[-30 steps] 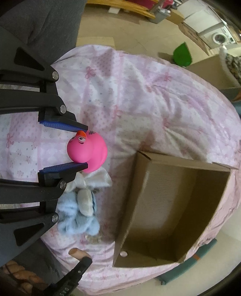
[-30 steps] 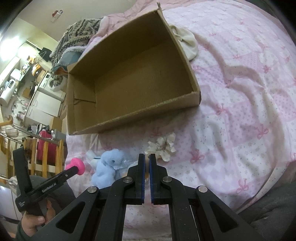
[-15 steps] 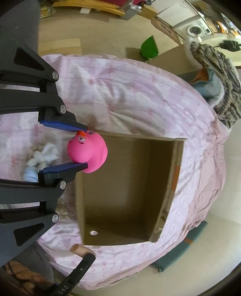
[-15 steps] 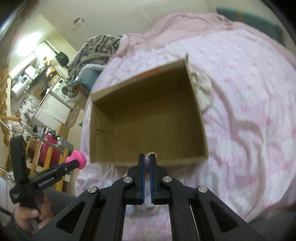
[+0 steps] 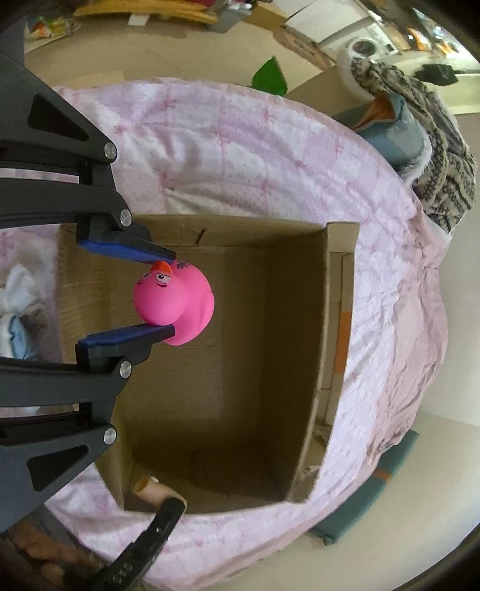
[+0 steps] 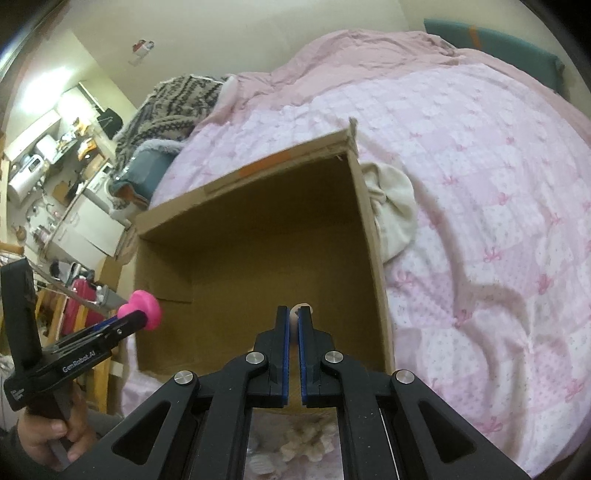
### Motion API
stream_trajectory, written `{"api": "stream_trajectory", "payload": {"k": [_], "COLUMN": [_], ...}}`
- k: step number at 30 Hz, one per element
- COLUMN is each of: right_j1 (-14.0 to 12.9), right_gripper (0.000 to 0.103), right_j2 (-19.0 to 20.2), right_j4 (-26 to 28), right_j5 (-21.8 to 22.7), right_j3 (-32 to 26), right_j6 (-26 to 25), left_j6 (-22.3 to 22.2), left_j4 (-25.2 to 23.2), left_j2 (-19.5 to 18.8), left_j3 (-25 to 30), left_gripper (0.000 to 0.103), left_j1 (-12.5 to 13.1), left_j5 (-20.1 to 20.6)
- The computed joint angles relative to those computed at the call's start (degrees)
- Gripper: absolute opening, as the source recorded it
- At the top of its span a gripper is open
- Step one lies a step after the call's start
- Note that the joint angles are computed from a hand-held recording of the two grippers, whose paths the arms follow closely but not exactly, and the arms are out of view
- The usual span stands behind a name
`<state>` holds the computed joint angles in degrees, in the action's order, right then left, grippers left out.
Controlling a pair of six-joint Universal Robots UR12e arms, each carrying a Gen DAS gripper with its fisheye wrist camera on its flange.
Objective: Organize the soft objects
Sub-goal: 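Carry the pink duck into the box with the left gripper while the right gripper carries the tan cylinder in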
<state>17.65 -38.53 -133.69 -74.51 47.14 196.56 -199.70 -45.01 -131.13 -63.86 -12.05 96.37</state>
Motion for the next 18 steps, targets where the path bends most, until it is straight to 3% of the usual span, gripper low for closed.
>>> {"api": "stream_trajectory", "payload": {"k": [18], "right_j1": [1.0], "right_gripper": [0.006], "right_j2": [2.8], "right_j4": [7.6], "right_j5": [-3.3], "right_j3": [-4.8], "right_j6": [-3.9], "left_j6": [0.4], "left_j4": [-1.8], "left_j2": [-0.7], "left_j3": [-0.5], "left_gripper": [0.03], "left_j1": [-0.2], "left_j5": [0.2]}}
